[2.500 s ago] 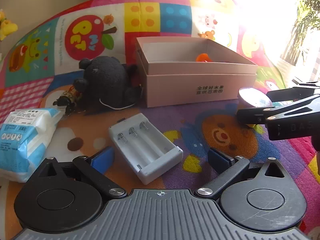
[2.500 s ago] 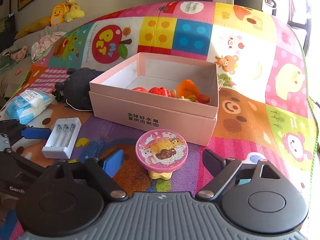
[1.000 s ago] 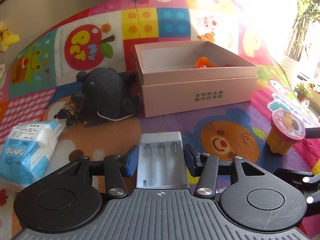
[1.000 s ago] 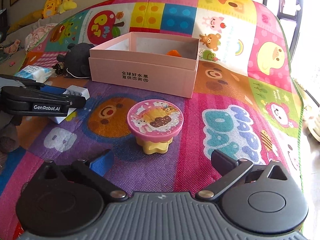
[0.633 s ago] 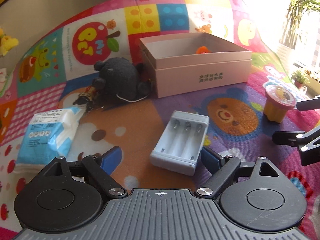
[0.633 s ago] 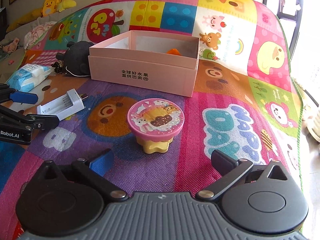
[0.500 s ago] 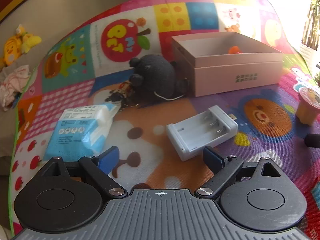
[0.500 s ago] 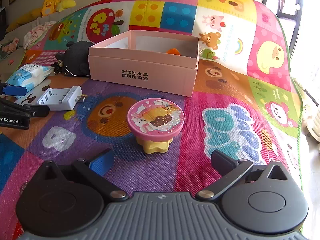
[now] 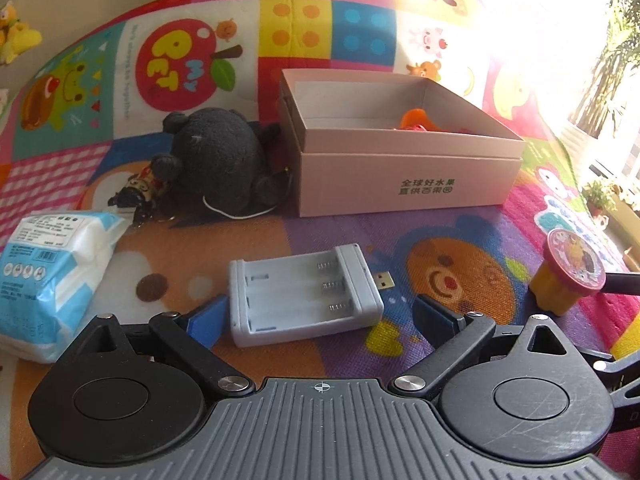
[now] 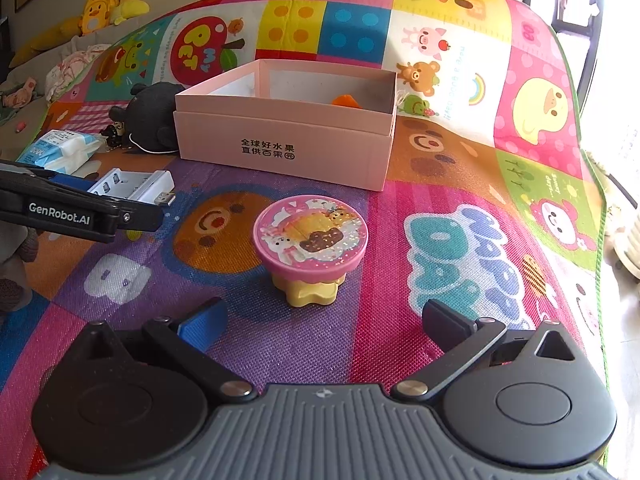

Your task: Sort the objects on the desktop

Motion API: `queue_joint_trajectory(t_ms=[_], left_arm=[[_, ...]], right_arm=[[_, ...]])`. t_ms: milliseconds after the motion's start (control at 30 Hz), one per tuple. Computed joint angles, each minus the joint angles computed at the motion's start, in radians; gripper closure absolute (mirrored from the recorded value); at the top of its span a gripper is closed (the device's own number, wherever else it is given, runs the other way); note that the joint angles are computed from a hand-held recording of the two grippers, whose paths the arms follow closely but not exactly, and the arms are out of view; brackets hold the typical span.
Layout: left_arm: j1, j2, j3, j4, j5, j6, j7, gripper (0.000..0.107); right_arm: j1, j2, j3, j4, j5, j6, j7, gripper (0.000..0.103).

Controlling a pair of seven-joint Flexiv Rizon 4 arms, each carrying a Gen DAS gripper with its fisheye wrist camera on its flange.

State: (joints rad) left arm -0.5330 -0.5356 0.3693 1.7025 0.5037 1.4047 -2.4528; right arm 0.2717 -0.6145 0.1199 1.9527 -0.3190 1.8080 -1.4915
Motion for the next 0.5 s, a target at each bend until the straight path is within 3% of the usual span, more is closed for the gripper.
queue_joint_trajectory(t_ms=[100, 167, 500], left_arm=[[-0.034, -0.016, 0.037, -0.027, 0.032, -0.028, -0.034, 0.012], [-0.038, -0.013, 0.046, -0.026, 0.057, -0.02, -0.056, 0.023], [-0.08, 0.065, 0.061, 0.076, 0.178, 0.038, -0.131, 0.022]], right_arm=[[-0.006, -0.001, 0.008, -0.002, -0.001, -0.004, 0.001, 0.0], [-0.009, -0.001, 0.011, -0.002, -0.001, -0.005, 0.001, 0.0], [-0.017, -0.003, 0.019, -0.006, -0.007, -0.01, -0.002, 0.0]])
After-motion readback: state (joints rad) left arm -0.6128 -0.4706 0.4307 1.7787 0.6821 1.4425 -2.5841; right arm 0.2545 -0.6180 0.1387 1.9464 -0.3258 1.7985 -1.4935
